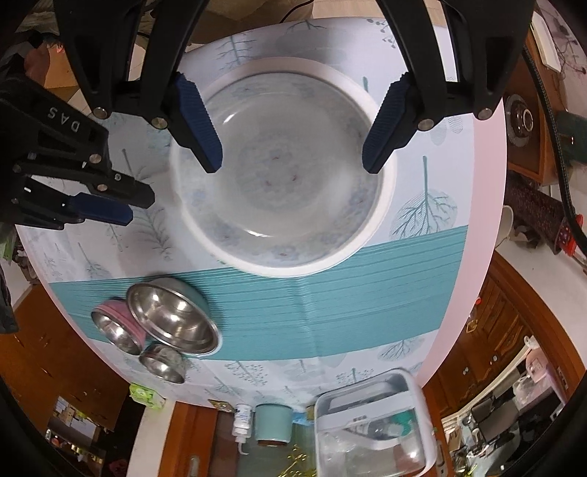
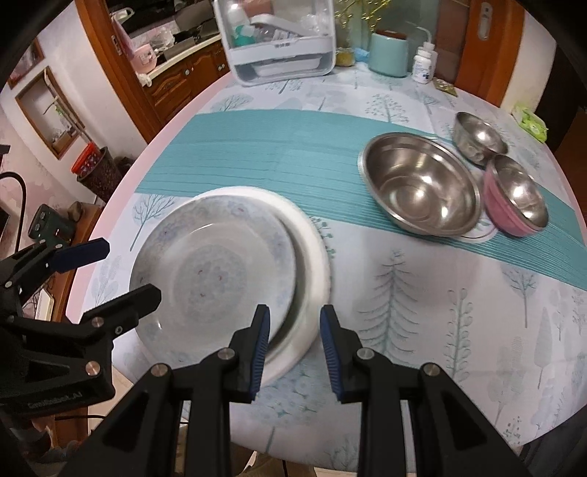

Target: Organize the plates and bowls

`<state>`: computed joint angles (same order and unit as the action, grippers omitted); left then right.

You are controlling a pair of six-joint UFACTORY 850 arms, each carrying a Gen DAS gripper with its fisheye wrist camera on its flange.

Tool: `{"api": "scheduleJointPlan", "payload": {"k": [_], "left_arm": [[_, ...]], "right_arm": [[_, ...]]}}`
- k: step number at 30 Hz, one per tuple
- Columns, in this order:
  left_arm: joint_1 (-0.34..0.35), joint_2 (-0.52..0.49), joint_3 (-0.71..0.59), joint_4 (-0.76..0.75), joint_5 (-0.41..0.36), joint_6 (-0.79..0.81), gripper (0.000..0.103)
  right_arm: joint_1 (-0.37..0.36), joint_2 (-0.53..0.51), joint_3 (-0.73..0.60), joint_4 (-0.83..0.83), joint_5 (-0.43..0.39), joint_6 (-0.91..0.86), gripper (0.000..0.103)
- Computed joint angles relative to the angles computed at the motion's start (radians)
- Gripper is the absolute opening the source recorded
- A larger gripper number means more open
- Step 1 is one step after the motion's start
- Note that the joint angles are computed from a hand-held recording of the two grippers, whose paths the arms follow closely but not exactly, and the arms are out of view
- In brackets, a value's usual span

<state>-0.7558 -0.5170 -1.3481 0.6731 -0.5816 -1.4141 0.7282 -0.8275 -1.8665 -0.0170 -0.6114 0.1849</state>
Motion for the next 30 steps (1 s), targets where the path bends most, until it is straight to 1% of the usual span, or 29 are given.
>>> {"api": "scheduleJointPlan", "payload": {"k": [7,12,19,21,24,26,28,29,30], "left_arm": [[-0.017,-0.026,-0.077,0.001,-0.016,0.029,0.078],[-0.022,-0.073,-0.176,-0.005,-0.034,0.074,0.079],[-0.008,-0.144,-0.322,-0.005,-0.051,0.143,0.080],[0.002,-0.167,-0.366,-0.011,-0.060,0.165,0.083],[0.022,-0.210,-0.439,-0.027,-0.066,0.218,0.083],[0.037,-0.244,-0.490,-0.040,-0.068,0.257,0.083],[0.054,-0.290,-0.557,-0.059,-0.072,0.295,0.083],[0.063,-0.316,-0.593,-0.075,-0.076,0.314,0.083],[0.072,-0.339,-0.626,-0.097,-0.081,0.335,0.083]], "right_arm": [[-0.040,0.095,0.122,-0.014,0.088,0.040,0.029],[-0.076,0.154,0.205,-0.027,0.147,0.076,0.029],[-0.130,0.200,0.256,-0.074,0.196,0.159,0.029],[-0.143,0.196,0.244,-0.107,0.202,0.200,0.029],[-0.162,0.165,0.191,-0.110,0.197,0.224,0.029],[-0.174,0.132,0.140,-0.097,0.191,0.228,0.029],[-0.184,0.089,0.074,-0.094,0.165,0.244,0.029],[-0.191,0.068,0.043,-0.055,0.152,0.222,0.029],[-0.204,0.037,-0.003,0.026,0.132,0.176,0.029]]}}
